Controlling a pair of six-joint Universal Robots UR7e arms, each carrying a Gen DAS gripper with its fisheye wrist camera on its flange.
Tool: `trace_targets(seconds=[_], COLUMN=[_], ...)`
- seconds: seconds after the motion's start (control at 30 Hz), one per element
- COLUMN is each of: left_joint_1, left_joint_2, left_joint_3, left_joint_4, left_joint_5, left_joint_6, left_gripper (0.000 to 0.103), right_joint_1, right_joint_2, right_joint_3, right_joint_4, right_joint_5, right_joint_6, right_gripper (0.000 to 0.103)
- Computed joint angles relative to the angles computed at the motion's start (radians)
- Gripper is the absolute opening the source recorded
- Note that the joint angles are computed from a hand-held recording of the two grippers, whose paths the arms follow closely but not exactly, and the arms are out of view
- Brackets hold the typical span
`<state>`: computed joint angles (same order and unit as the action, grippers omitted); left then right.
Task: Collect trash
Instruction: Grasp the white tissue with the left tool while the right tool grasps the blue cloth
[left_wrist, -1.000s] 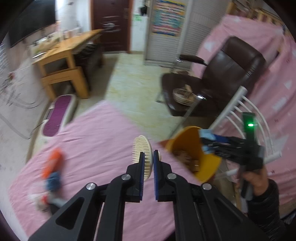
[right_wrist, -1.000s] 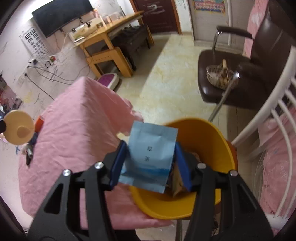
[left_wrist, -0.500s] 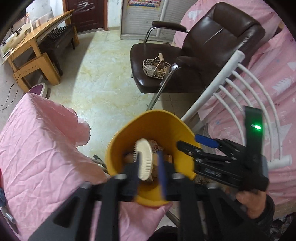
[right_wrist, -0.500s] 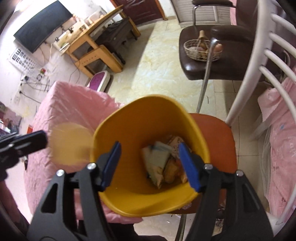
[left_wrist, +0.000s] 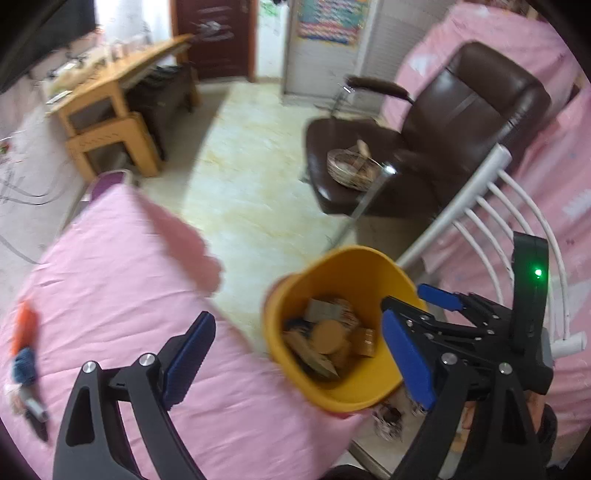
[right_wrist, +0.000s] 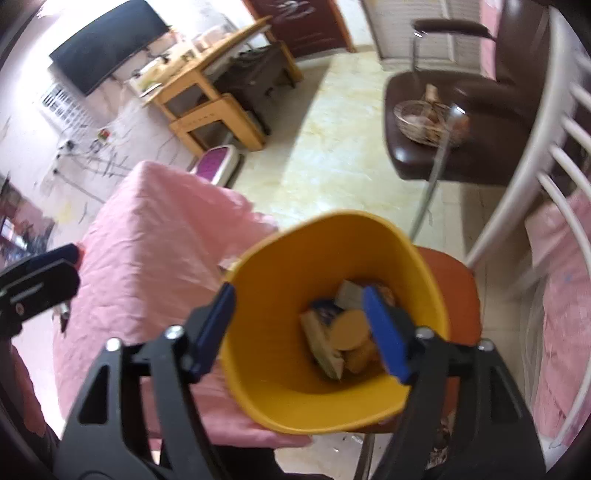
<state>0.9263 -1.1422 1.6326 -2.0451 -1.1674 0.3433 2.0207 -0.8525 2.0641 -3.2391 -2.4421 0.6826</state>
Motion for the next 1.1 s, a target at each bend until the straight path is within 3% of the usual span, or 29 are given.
trace_targets(seconds=[0.13, 0.23, 0.47, 0.67, 0.97, 1.03, 1.07, 1.1], left_joint_1=[0.047, 0.105, 0.248, 0.333, 0.412, 0.422, 0.425, 0.428], left_joint_2=[-0.045, -0.057, 0.013, 0.095, 0.180, 0.195, 0.203, 0.209], left_joint_3=[-0.059, -0.146, -0.422, -0.617, -0.749, -0.768, -0.777, -0.786], left_joint_4=[-0.016, -0.023, 0.013, 0.093, 0.163, 0.181, 0.195, 0.208], left_joint_5=[0.056, 0.136, 0.266, 0.284, 0.238, 0.222, 0.222, 0.219], left_joint_6=[0.044, 0.075, 0.059, 0.036, -0.001, -0.004, -0.007, -0.011], left_gripper=[0.087, 0.088, 0.088, 0.088, 0.088, 0.075, 0.058, 0.048], right_joint_1=[0.035, 0.059, 0.096, 0.120, 0.128, 0.124, 0.123, 0.120], right_joint_2=[0.059, 0.117, 0.302, 0.503, 0.778, 0.838, 0.865, 0.904], right_joint_3=[-0.135, -0.257, -0.601, -0.953, -1.466, -1.583, -1.638, -1.714], right_joint_4=[0.075, 0.141, 0.318, 0.517, 0.815, 0.880, 0.913, 0.955], right_joint_5=[0.007, 0.020, 0.081, 0.147, 0.204, 0.223, 0.228, 0.241], right_joint_6=[-0.063, -0.120, -0.242, -0.305, -0.334, -0.336, -0.335, -0.333], right_gripper=[0.077, 0.080, 0.080, 0.080, 0.080, 0.080, 0.080, 0.080])
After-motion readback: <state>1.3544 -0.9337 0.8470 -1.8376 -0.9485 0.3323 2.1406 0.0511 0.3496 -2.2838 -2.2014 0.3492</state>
